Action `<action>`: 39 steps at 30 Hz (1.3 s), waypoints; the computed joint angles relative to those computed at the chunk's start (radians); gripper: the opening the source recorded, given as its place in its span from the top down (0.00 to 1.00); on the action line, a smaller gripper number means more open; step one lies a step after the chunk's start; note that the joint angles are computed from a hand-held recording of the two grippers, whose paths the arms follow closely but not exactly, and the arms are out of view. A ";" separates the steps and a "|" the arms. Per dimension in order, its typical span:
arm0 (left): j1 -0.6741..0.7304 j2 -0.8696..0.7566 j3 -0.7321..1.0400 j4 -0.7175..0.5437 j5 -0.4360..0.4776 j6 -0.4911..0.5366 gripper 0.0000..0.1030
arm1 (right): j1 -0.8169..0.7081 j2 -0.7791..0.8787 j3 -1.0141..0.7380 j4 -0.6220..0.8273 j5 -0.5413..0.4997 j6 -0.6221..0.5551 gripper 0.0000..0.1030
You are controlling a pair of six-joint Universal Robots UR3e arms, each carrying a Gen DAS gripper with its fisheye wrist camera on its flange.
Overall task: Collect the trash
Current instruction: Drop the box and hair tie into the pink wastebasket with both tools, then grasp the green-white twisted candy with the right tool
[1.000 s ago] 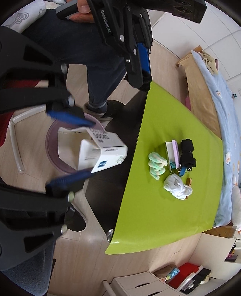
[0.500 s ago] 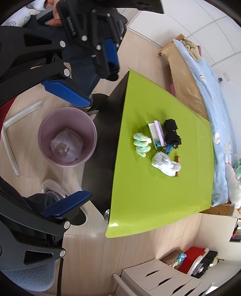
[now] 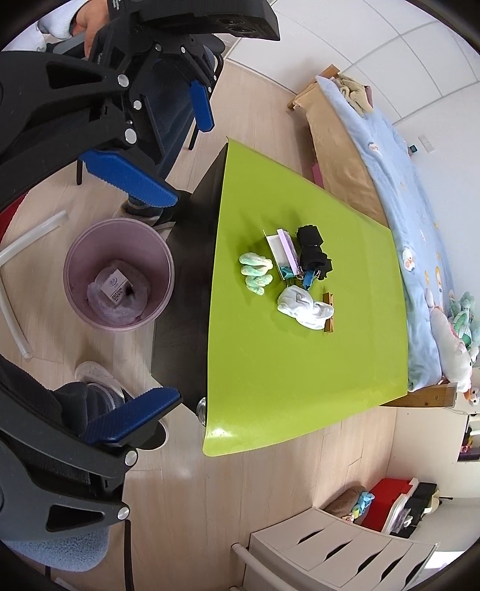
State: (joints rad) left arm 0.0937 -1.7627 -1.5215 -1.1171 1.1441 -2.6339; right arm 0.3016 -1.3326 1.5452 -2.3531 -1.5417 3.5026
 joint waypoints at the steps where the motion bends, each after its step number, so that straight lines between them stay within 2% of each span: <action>1: 0.002 0.000 0.001 0.004 0.004 -0.006 0.08 | 0.000 0.000 0.002 0.001 0.004 0.001 0.05; 14: 0.028 0.002 -0.002 0.064 0.008 -0.031 0.07 | 0.008 0.026 -0.027 0.015 0.021 -0.016 0.04; 20: 0.040 -0.009 0.026 0.057 -0.004 -0.043 0.07 | 0.002 0.096 -0.130 0.054 0.040 -0.057 0.04; 30: 0.067 -0.013 0.050 0.055 -0.025 -0.056 0.07 | -0.013 0.372 -0.539 0.230 0.063 -0.152 0.04; 39: 0.079 -0.009 0.062 0.051 -0.024 -0.059 0.07 | -0.028 0.709 -1.053 0.523 0.091 -0.211 0.04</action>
State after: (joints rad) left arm 0.1730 -1.7721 -1.4597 -1.0661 1.1202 -2.6928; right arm 0.2739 -0.6238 0.4920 -1.8298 -1.4510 3.2916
